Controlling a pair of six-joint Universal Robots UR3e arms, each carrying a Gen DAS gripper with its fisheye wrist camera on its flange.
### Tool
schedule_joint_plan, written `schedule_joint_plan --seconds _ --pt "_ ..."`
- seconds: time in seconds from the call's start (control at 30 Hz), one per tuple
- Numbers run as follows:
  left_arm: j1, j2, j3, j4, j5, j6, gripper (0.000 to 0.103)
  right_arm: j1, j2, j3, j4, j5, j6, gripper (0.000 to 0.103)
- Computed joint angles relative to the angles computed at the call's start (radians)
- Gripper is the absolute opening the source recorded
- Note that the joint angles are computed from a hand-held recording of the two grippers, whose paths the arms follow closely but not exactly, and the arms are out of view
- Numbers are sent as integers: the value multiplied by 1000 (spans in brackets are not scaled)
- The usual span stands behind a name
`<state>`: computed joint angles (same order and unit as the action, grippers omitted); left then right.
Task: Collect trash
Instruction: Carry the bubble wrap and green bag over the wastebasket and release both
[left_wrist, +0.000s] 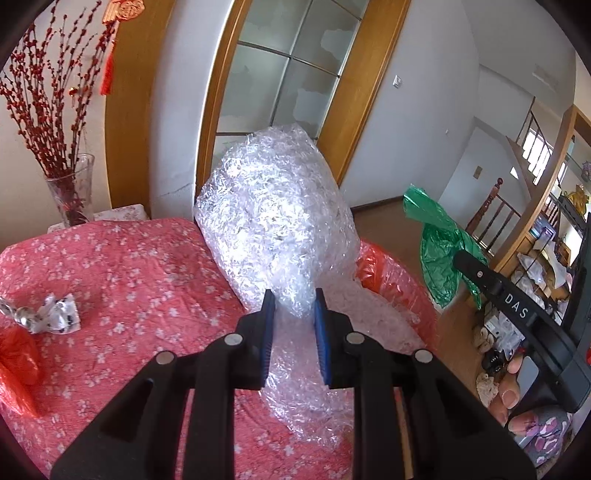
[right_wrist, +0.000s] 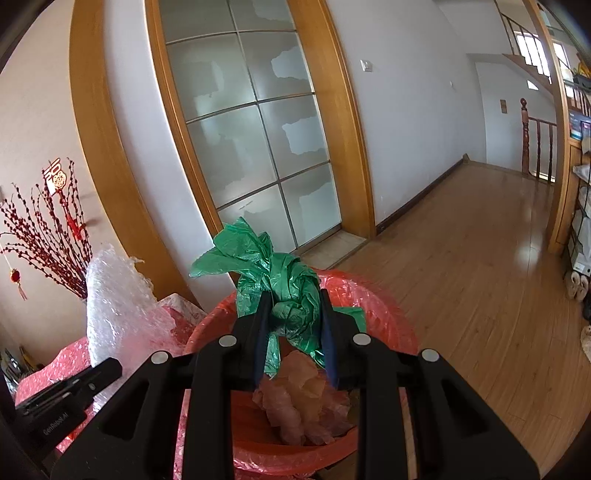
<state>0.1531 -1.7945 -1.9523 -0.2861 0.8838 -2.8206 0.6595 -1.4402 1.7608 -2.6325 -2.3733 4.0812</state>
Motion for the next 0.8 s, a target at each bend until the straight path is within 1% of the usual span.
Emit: schedule_joint_plan --seconds 0.33,0.63,0.67,0.73,0.77,0.8 --pt "-49 -56 28 10 -2 -9 21 -27 9 10 -23 18 4 26" --pt "-107 -164 119 12 2 -32 24 -80 -7 54 -92 69 -6 27" --pt "-115 -172 125 13 9 -37 26 -88 -9 60 -99 80 -9 28" --pt "-121 -188 136 13 22 -45 33 -95 -12 65 -102 95 -12 34" --pt "-121 -189 129 20 25 -52 37 -96 -13 70 -104 98 -9 41" --pt "-116 -192 126 23 24 -54 41 -95 -12 69 -103 96 -7 45"
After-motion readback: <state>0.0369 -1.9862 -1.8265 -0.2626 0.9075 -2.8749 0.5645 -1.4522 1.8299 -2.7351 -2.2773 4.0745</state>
